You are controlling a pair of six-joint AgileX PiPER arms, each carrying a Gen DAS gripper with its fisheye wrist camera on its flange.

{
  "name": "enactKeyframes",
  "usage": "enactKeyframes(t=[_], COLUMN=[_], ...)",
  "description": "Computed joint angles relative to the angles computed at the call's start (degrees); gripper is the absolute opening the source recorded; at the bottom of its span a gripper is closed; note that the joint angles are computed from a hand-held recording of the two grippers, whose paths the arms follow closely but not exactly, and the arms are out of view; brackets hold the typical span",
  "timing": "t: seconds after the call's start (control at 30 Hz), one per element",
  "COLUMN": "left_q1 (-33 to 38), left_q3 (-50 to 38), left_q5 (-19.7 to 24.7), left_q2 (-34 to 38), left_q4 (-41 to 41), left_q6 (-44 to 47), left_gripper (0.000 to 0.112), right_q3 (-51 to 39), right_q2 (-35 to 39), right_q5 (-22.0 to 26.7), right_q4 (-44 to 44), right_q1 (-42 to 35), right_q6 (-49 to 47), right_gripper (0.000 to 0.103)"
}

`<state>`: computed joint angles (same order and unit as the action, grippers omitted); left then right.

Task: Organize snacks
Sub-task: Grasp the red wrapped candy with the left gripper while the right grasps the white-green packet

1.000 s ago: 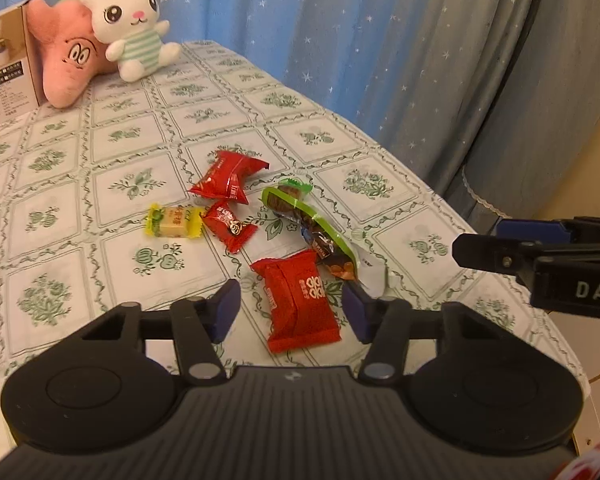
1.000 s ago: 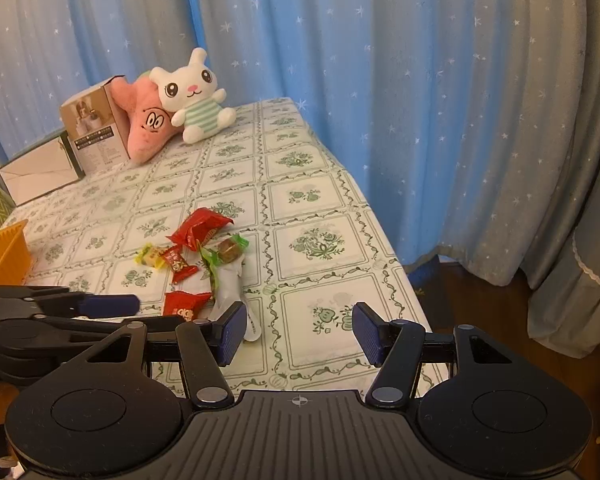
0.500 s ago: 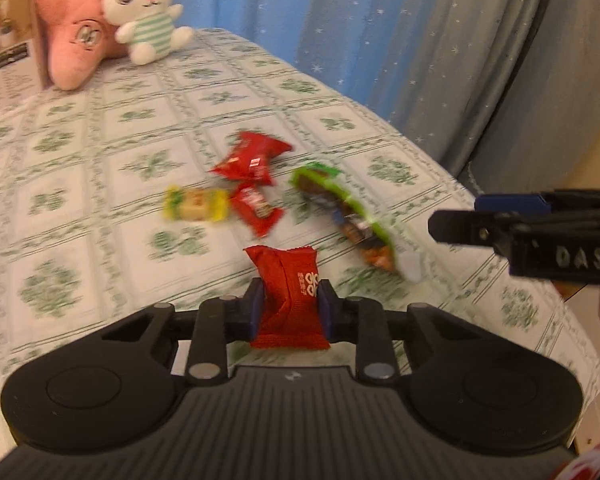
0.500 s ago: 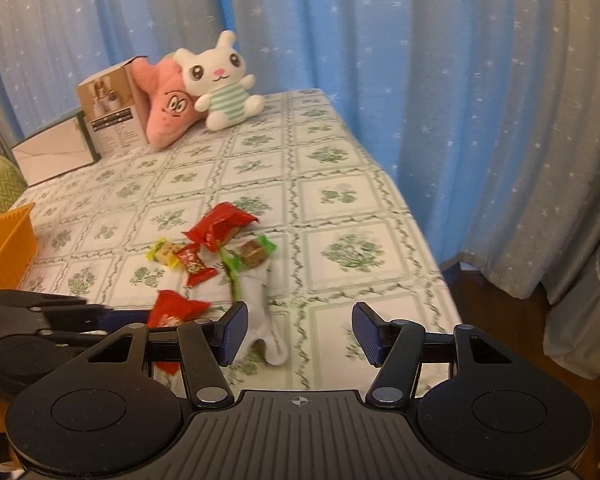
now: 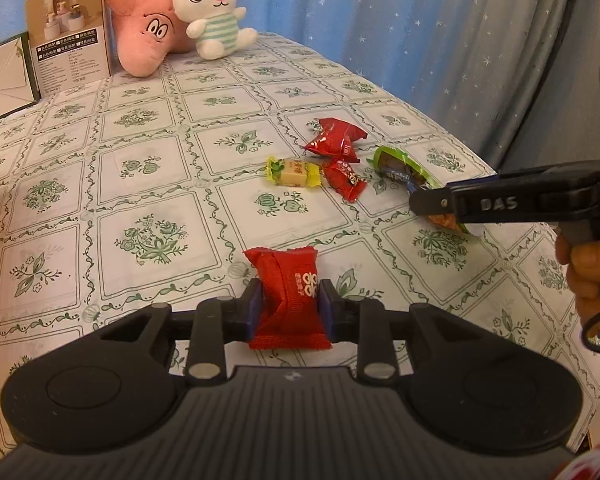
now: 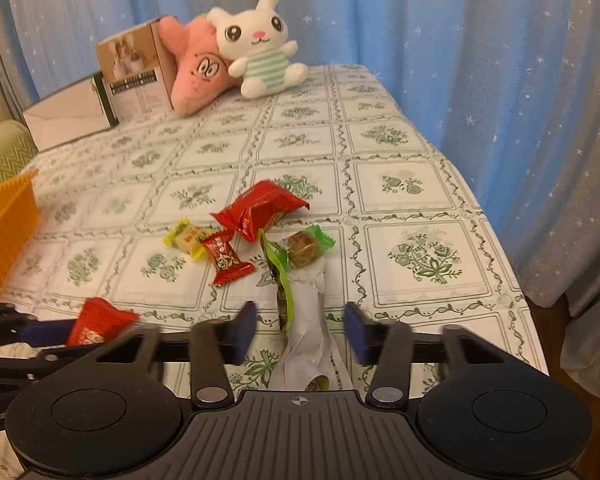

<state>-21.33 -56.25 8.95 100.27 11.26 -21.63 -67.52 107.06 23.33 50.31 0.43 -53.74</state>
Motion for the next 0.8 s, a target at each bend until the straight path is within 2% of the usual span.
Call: enactKeyframes(t=[0.13, 0.2, 0.27, 0.47, 0.57, 0.63, 0.8], left_q1=[-0.7, -0.8, -0.9, -2.2, -3.1, -3.4, -3.3], left_q3=[0.8, 0.6, 0.2, -0.8, -0.7, -0.3, 1.6], left_q5=[-1.2, -1.1, -1.1, 0.7, 1.8, 2.5, 3.3], left_q2=[-0.1, 0.3, 0.8, 1.7, 1.6, 1.0, -2.6], left_q4=[12.6, 17.4, 19.0, 28.1, 32.1, 31.7, 26.0], left_q6=[-13.3, -18.5, -20.3, -28.5, -31.5, -30.7, -25.8], left_gripper=[0.034, 0.037, 0.037, 0.036, 0.029, 0.025, 0.023], right_q3=[0.0, 0.6, 0.9, 4.3, 6.7, 8.3, 11.0], right_q2=[0.9, 0.7, 0.5, -1.8, -3.5, -5.0, -8.7], right_q5=[-1.8, -3.2, -3.3, -3.5, -3.4, -3.0, -0.8], right_q4=[-1.2, -1.7, -1.7, 1.8, 4.1, 5.2, 5.1], right_q1=[0.9, 1.5, 1.5, 0.9, 0.3, -0.1, -1.0], right_q6=[0.7, 0.5, 0.5, -2.3, -3.2, -3.7, -2.1], right_gripper=[0.04, 0.032, 0.028, 0.028, 0.027, 0.027, 0.027])
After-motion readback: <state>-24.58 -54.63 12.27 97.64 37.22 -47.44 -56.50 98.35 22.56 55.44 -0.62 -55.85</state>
